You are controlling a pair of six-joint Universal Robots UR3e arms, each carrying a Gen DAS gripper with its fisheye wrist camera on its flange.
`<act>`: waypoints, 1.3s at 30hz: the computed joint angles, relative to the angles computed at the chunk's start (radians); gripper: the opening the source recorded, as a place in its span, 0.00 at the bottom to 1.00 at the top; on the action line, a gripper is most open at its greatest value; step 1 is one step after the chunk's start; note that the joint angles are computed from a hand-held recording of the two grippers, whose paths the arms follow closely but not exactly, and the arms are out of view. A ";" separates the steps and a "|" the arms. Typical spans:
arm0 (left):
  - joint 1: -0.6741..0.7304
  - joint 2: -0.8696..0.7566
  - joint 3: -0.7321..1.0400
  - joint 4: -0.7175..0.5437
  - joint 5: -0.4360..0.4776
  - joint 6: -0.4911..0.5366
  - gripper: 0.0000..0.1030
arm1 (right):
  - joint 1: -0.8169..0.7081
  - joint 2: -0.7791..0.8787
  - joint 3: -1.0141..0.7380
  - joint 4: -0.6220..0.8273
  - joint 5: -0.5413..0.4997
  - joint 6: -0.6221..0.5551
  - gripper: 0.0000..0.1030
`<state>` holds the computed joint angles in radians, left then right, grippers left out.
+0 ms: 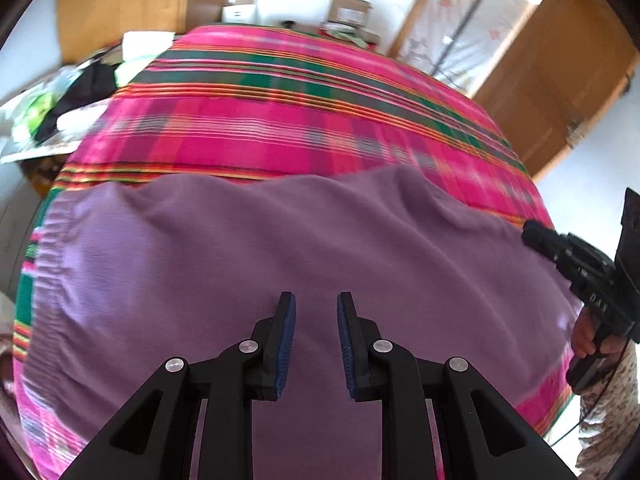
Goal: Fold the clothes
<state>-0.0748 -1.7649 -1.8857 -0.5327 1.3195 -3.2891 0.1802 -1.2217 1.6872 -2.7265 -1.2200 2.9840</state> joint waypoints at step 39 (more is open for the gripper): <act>0.441 0.131 -0.147 0.010 -0.216 0.044 0.21 | 0.024 0.562 -0.867 0.518 0.265 0.036 0.18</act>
<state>0.3659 -1.6335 -2.0329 -0.5231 1.1040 -3.2446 0.2039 -0.6601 0.8201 -2.2082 -0.9553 3.0204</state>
